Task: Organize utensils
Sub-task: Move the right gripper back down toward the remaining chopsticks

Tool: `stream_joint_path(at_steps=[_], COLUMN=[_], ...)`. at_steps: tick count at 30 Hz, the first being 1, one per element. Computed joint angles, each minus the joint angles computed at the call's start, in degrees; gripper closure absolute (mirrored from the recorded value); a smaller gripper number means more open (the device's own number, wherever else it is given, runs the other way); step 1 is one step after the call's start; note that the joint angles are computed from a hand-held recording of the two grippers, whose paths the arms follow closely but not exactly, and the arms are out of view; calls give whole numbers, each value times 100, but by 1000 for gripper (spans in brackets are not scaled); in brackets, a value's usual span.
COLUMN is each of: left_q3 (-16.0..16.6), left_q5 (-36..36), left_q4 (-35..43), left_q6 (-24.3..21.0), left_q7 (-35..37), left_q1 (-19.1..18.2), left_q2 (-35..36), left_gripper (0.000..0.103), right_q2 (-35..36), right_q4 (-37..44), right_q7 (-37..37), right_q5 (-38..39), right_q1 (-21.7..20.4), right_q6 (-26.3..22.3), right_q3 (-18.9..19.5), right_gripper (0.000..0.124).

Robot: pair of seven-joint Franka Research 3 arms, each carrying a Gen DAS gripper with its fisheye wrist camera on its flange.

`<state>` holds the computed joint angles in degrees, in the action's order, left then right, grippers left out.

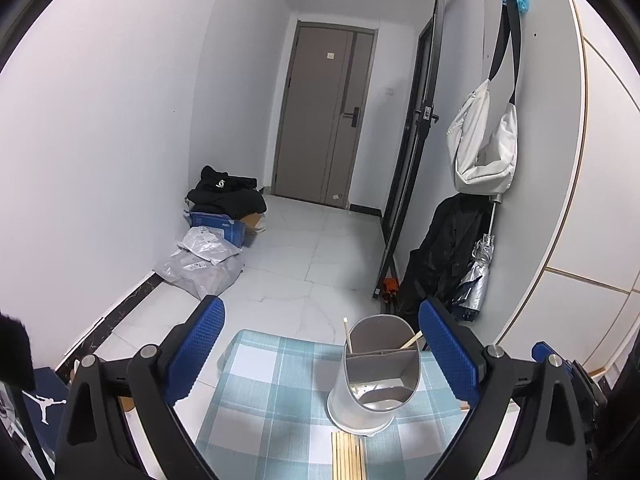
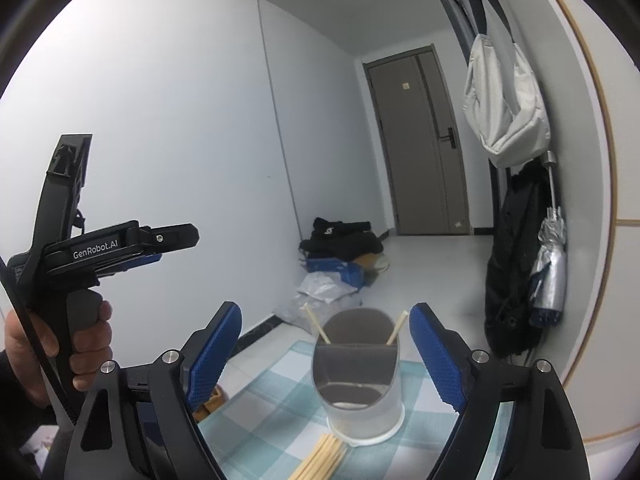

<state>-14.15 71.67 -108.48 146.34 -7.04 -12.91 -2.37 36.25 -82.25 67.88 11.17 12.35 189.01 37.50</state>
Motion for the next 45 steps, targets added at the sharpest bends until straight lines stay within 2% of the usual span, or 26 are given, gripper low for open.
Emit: stream_joint_path(at_steps=[7, 11, 17, 22, 26, 29, 32, 38, 42, 45], left_q3=[-46, -36, 32, 128, 181, 257, 294, 309, 334, 381], left_q5=[290, 373, 264, -289, -746, -1122, -1376, -1613, -1509, -1487], left_q4=[-165, -281, -438, -581, -640, -707, -742, -659, -608, -688], left_q6=[-25, -15, -21, 94, 195, 405, 557, 334, 263, 535], left_q7=[-329, -478, -785, -329, 52, 213, 361, 515, 527, 456], left_q1=[-69, -121, -160, -160, -129, -60, -11, -40, -83, -35], left_q2=[68, 117, 290, 414, 494, 494, 518, 644, 673, 651], left_gripper=[7, 7, 7, 7, 7, 7, 7, 7, 7, 7], right_q2=[-314, -464, -522, -424, -233, 34, 285, 1065, 1468, 1770], right_q4=[-548, -680, -601, -526, -251, 167, 547, 1758, 2395, 2902], right_q7=[417, 682, 883, 1049, 1495, 1743, 2005, 2685, 2806, 2867], right_q5=[-41, 36, 338, 422, 305, 95, -118, -711, -1003, -1176], right_q1=[265, 772, 1756, 2125, 2440, 2430, 2436, 2586, 2629, 2683], right_q6=[366, 347, -116, -587, -1320, -2088, -2653, -4041, -4514, -4913], right_q3=[-496, -1213, -2507, -3006, -3470, -3471, -3475, -3670, -3680, -3733], right_gripper=[31, 30, 30, 30, 30, 30, 30, 36, 43, 48])
